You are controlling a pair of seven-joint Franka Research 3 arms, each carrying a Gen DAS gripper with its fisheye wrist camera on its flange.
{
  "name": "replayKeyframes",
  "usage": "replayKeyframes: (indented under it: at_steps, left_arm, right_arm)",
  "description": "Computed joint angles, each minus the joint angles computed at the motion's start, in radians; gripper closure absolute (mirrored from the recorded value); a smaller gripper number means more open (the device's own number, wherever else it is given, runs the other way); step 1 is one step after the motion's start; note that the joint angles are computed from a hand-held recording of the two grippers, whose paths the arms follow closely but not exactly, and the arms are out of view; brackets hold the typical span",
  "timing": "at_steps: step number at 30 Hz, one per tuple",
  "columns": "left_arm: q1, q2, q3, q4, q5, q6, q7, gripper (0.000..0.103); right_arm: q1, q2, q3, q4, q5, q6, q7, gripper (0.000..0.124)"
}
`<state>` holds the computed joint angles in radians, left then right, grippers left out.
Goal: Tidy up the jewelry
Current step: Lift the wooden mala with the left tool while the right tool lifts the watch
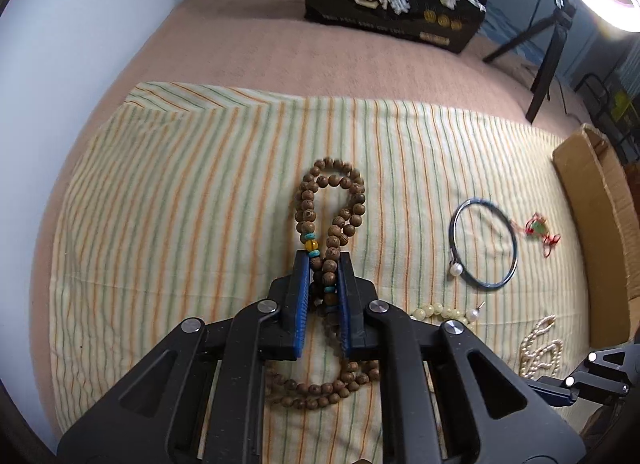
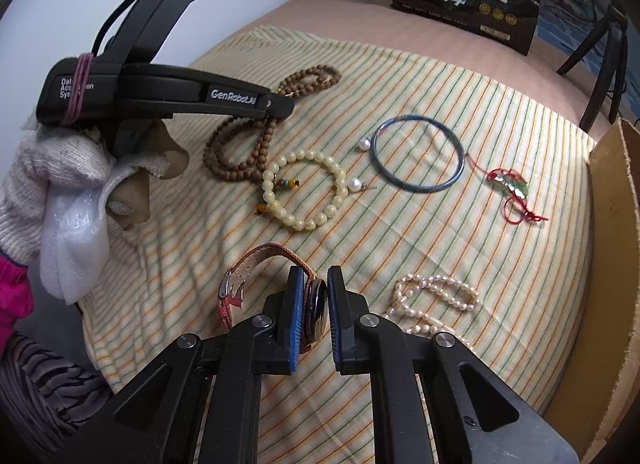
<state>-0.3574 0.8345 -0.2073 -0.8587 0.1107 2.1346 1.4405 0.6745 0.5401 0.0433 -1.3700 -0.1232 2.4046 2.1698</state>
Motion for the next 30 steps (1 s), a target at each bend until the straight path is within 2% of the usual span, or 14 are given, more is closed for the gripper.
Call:
replayKeyframes:
  at_steps: [4, 5, 21, 30]
  left_arm:
    - [0.024, -0.053, -0.008, -0.072, -0.016, 0.057, -0.014, 0.092]
    - [0.028, -0.069, -0.009, -0.093, -0.017, 0.072, -0.015, 0.099]
    - [0.098, -0.291, -0.046, -0.372, -0.059, 0.292, -0.034, 0.099]
    - [0.117, -0.391, -0.078, -0.468, -0.109, 0.403, -0.012, 0.099]
  right_arm:
    - [0.004, -0.029, -0.007, -0.030, -0.015, 0.021, 0.015, 0.114]
    - [0.005, -0.036, -0.008, -0.038, -0.021, 0.025, 0.019, 0.114]
    - [0.007, -0.144, -0.017, -0.138, -0.129, 0.067, 0.101, 0.114]
    - [0.001, -0.215, -0.010, -0.191, -0.221, 0.079, 0.184, 0.114]
